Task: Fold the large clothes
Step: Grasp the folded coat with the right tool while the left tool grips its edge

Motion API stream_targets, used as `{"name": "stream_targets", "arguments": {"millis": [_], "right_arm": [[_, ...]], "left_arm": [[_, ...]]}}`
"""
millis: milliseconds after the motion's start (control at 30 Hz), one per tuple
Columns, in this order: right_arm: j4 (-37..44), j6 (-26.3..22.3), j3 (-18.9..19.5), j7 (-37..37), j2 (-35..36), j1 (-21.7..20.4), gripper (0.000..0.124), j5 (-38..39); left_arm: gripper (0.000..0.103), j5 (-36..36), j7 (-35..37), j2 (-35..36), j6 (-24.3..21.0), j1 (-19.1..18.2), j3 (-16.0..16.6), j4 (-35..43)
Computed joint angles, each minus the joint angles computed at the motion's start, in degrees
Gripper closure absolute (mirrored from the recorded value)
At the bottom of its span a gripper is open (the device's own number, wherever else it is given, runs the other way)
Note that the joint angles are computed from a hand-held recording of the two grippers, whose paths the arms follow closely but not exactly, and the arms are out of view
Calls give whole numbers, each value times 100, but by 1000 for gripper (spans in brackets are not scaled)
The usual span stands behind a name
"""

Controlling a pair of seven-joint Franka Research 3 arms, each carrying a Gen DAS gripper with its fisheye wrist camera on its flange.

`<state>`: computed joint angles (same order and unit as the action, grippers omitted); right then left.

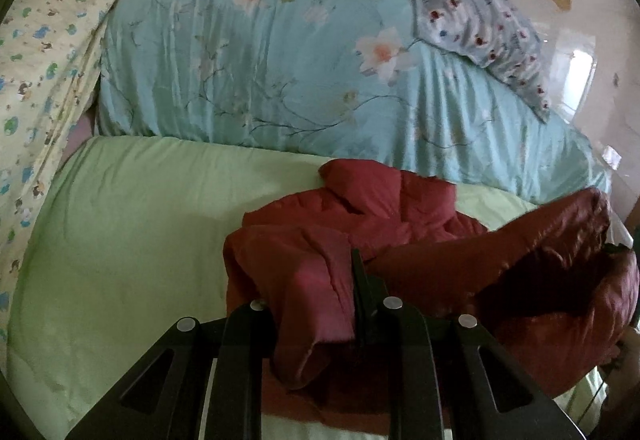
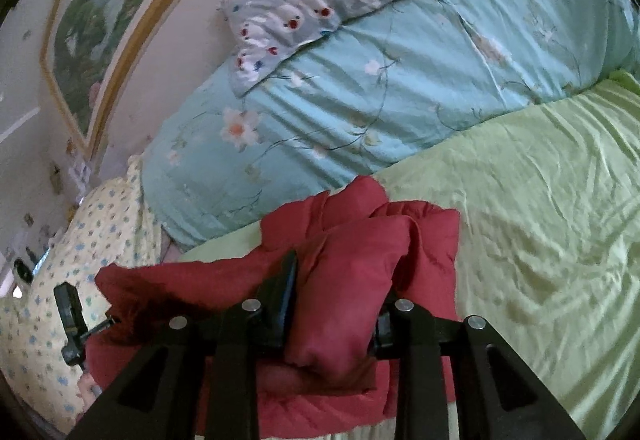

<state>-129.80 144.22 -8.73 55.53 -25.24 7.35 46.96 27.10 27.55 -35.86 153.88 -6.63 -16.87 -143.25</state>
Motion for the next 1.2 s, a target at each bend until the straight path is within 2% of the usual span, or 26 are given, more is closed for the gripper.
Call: {"name": "stream_targets", "arguments": {"millis": [267, 567, 700, 867, 1000, 1200], "right_arm": [[571, 348, 206, 298, 942, -96, 95, -245], [1325, 638, 452, 820, 1991, -246, 95, -717], [1603, 781, 537, 1005, 2425, -310, 95, -798], [1894, 978, 643, 1200, 2897, -393, 94, -762], [2120, 1140, 701, 1560, 3222, -401, 93, -1123], [2591, 1003, 720, 2156, 3719, -431, 92, -1707]], "left_arm": [[82, 352, -249, 1181, 102, 420, 17, 709], [79, 872, -623, 2557, 224, 542, 287, 1675], [78, 1025, -796, 3140, 295, 478, 500, 2092], [76, 1265, -850, 3853, 58, 302, 742, 2712], [76, 1289, -798, 4283, -196, 146, 903, 3141], [74, 994, -457, 4794, -326, 49, 1071, 3646]]}}
